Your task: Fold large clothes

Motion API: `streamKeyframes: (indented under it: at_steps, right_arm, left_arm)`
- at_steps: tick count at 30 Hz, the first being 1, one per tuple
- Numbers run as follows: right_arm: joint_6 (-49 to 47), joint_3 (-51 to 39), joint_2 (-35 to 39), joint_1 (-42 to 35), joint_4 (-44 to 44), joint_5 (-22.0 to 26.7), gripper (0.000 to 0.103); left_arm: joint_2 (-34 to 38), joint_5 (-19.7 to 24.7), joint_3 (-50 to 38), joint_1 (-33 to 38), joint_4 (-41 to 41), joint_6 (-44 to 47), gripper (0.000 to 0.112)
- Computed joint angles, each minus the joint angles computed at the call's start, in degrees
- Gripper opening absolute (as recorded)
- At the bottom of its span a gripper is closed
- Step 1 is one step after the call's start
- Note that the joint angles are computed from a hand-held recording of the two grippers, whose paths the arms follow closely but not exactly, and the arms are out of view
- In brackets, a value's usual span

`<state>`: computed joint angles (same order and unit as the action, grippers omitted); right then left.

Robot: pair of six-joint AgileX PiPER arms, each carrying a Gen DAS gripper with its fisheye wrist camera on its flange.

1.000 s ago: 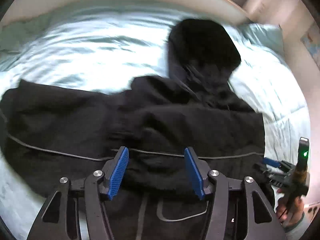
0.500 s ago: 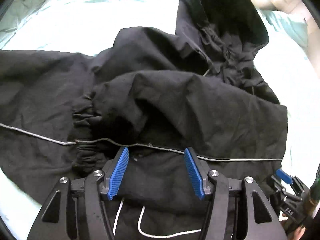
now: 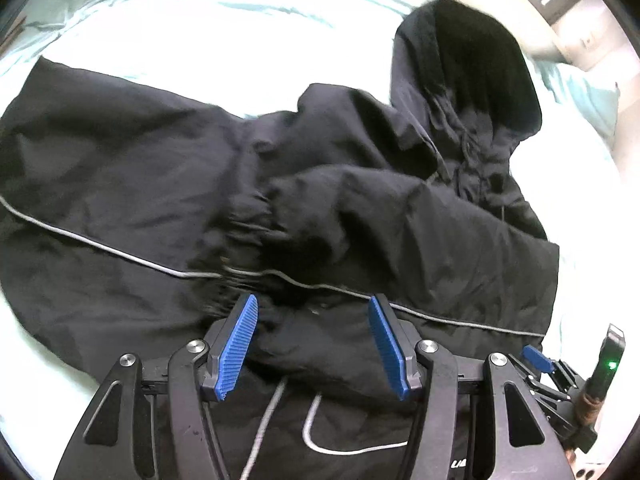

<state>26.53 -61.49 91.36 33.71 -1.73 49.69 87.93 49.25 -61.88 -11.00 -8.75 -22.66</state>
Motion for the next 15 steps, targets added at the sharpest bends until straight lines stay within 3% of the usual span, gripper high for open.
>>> streamKeyframes:
  at_steps: [8,15]
  right_arm:
    - [3.51,-6.59,3.87,5.77,-1.36,2.82,0.067]
    - [5.09,-11.72,6.93,10.66,-2.11,5.47,0.067]
  left_arm:
    - [-6.23,-0.2,4.31,13.05,-3.07,4.83,0.06]
    - [-10.8,0.48,8.96,31.03,-7.81,14.82,0.06]
